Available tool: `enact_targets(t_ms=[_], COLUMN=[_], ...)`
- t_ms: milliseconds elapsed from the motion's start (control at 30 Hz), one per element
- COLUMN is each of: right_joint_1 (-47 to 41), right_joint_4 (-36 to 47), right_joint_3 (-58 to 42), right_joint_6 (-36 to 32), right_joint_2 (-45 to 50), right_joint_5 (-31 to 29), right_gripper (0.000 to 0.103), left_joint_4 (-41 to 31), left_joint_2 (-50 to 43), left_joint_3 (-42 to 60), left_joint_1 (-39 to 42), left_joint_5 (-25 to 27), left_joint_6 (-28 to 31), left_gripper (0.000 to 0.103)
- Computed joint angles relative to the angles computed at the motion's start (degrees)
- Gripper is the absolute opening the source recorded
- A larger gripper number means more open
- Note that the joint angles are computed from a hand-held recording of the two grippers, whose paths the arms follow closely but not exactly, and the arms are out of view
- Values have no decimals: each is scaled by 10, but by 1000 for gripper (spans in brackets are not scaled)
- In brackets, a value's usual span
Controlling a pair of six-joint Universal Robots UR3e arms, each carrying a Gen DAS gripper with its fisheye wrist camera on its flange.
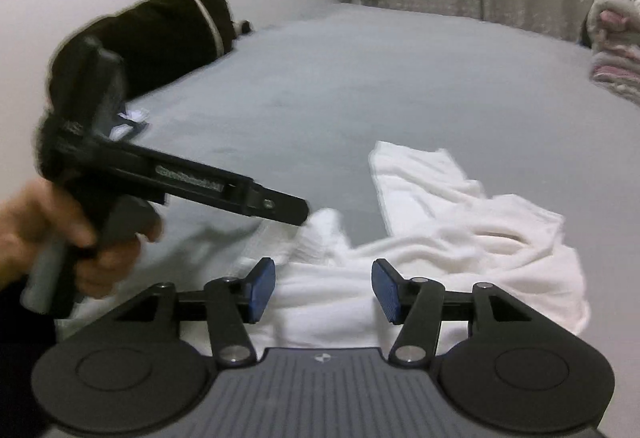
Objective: Fold clothes
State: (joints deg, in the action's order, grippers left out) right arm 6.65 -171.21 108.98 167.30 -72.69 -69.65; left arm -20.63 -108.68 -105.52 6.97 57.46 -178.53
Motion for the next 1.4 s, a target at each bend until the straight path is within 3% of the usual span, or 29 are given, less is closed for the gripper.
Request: enact_targets(t_ms=[67,100,167,267,333,400,567,667,733,833,967,1133,1167,1233,1267,1300,1400], right_joint_1=[20,32,54,78,91,99,101,84,71,82,143,217,221,220,218,217,222], right_joint_4=[-1,3,11,14,16,17,-120,-191,-196,-117,-31,-108,-129,-156,-166,-173,-175], right_joint_3=[-15,-24,-45,-51,-51,-64,12,58,73,54,-15,-62,-69,-73,-75,-75,-71], right_joint_6=[-17,-24,-39,-62,-75,-85,-96,-106,-123,-171,-216,-193,-172,-143,-130,-124,-139], right_joint_2=[20,30,50,61,65,67,24,-5,-17,-14,43,124,135,150,156,160,163], right_joint_5=[-27,-40,-66,-97,-113,-121,-99,-24,53,126,113,35,14,-32,-56,-75,-118], right_gripper=[54,54,54,54,42,6,6,6,6,6,4,4,11,32,43,45,45], left_joint_4=[5,5,7,11,16,20,46,85,80,37,4,-33,-53,-82,-90,-96,-122], left_joint_2=[-11,-15,-22,-18,-5,7,75,99,103,97,72,15,5,-6,-9,-10,-11], left_joint_3=[4,5,7,2,-6,-14,-44,-51,-42,-23,11,72,85,100,103,101,103], left_joint_1=[-6,-7,-11,-8,0,8,85,136,176,229,254,250,245,237,238,240,242], left_joint_5=[7,11,19,30,38,46,25,21,7,-24,-16,-4,4,24,21,13,-11], left_joint_6=[-3,-2,0,-7,-17,-28,-83,-111,-126,-148,-148,-121,-114,-118,-117,-114,-98], left_gripper=[19,13,8,7,6,6,6,6,6,6,6,8,11,39,66,80,81])
